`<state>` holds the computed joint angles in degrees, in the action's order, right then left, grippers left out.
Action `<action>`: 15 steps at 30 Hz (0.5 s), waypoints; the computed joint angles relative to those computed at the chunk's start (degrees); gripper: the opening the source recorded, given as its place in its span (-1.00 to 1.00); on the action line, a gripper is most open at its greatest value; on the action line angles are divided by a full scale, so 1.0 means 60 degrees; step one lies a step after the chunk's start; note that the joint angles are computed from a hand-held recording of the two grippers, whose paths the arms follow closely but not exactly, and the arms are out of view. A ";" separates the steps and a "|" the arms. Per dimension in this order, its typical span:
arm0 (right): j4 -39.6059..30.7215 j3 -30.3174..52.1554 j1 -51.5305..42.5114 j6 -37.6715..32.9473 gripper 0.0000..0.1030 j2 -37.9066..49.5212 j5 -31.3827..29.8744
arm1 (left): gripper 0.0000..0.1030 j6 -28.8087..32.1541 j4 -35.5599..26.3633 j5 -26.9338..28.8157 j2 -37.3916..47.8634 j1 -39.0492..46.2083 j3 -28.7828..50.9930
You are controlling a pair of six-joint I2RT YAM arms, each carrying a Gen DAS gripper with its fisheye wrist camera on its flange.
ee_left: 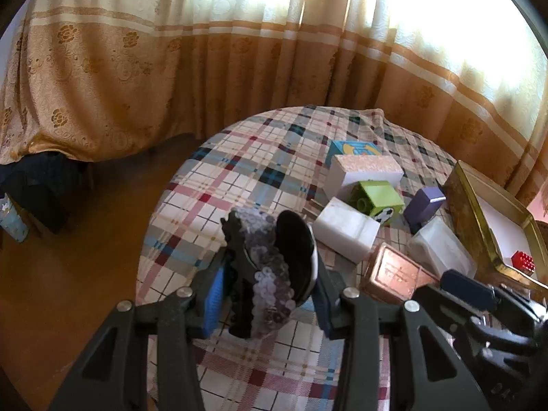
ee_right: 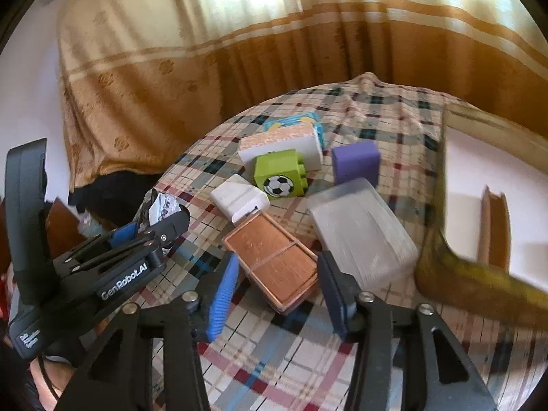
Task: Organize rigid objects
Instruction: 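Close the right gripper on the copper box while the left gripper holds the pouch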
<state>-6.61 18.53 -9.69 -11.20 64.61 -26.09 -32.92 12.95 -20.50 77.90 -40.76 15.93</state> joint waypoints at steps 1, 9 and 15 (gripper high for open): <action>0.0003 0.0130 0.0106 -0.0087 0.04 0.0184 0.0046 | -0.16 -0.0058 -0.0002 -0.0006 -0.0028 0.0034 -0.0025; 0.0060 0.1061 0.0471 -0.0922 0.07 0.1610 -0.0098 | -0.16 -0.0179 0.0032 -0.0016 0.0007 0.0123 -0.0038; -0.1477 0.1702 0.0487 -0.1844 0.16 0.2069 -0.0807 | -0.16 -0.0138 0.0020 0.0098 0.0027 0.0207 -0.0022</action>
<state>-15.48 28.75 -6.76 -22.27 77.02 -30.93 -33.74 13.08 -19.91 78.06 -39.52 15.79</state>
